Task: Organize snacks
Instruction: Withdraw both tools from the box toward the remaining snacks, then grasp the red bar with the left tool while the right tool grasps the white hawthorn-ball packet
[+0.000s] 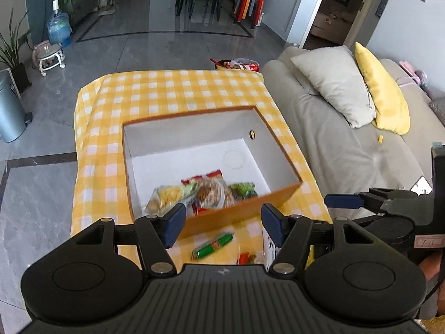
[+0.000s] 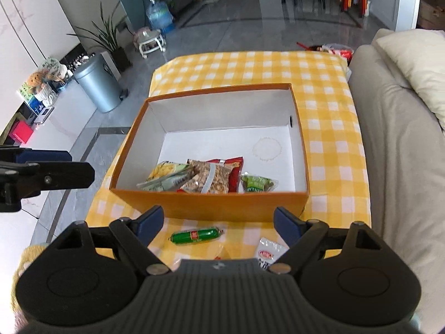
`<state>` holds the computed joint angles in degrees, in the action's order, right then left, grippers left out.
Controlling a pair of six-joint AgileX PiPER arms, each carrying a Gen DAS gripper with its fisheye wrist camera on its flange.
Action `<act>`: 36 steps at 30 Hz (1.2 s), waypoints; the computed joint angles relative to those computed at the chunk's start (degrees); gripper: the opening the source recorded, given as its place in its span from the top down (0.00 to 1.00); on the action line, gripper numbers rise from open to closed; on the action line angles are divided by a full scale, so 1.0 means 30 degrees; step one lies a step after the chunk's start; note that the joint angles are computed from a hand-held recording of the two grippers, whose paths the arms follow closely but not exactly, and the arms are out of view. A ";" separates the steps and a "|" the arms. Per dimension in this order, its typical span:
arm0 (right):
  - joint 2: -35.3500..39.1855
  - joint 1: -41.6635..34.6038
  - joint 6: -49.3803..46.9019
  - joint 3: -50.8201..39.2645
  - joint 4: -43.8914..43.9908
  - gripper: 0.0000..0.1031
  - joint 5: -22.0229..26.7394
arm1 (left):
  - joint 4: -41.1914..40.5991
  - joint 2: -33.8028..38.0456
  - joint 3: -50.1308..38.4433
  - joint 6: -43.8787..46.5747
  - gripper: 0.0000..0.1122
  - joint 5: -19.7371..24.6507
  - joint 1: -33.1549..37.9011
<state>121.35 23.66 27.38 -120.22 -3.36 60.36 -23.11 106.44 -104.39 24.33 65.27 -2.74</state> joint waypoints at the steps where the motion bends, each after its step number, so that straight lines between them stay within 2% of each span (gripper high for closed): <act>1: -0.0753 0.0205 0.0331 0.1440 -0.0286 0.22 -0.0796 | -0.0010 -0.0538 0.1023 0.0304 0.35 -0.0468 0.0025; 4: -0.2691 0.0772 0.1426 0.5298 -0.0919 0.26 -0.2939 | 0.0201 -0.1859 0.3676 0.0726 0.35 -0.1600 0.0161; 9: -0.4773 0.1598 0.3868 0.9722 -0.2178 0.31 -0.5392 | 0.0489 -0.3197 0.7235 0.0971 0.35 -0.2764 0.0581; 13: -0.5687 0.2461 0.5787 1.2312 -0.3565 0.32 -0.7058 | 0.1278 -0.3492 0.9221 0.0530 0.36 -0.3229 0.0725; 18: -0.5894 0.3326 0.5592 1.4394 -0.3898 0.35 -0.9002 | 0.2223 -0.3945 1.1490 0.0266 0.36 -0.3968 0.0844; 23: -0.5194 0.3798 0.3124 1.4760 -0.2476 0.38 -0.9682 | 0.2793 -0.3703 1.2530 0.0145 0.36 -0.4158 0.0986; 30: -0.3379 0.3923 -0.1112 1.3074 0.0077 0.38 -0.8842 | 0.3521 -0.2405 1.2357 0.0034 0.37 -0.4399 0.0616; 32: -0.2499 0.3793 -0.2458 1.2181 0.0888 0.39 -0.8281 | 0.4090 -0.1739 1.2210 -0.0113 0.42 -0.4573 0.0269; 36: -0.0784 0.3664 -0.4613 1.0559 0.1893 0.39 -0.7130 | 0.5150 -0.0712 1.1983 -0.0870 0.43 -0.4673 -0.0077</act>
<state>118.99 34.65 13.54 -88.54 2.32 38.97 -7.66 104.30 -68.44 21.72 51.25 -2.97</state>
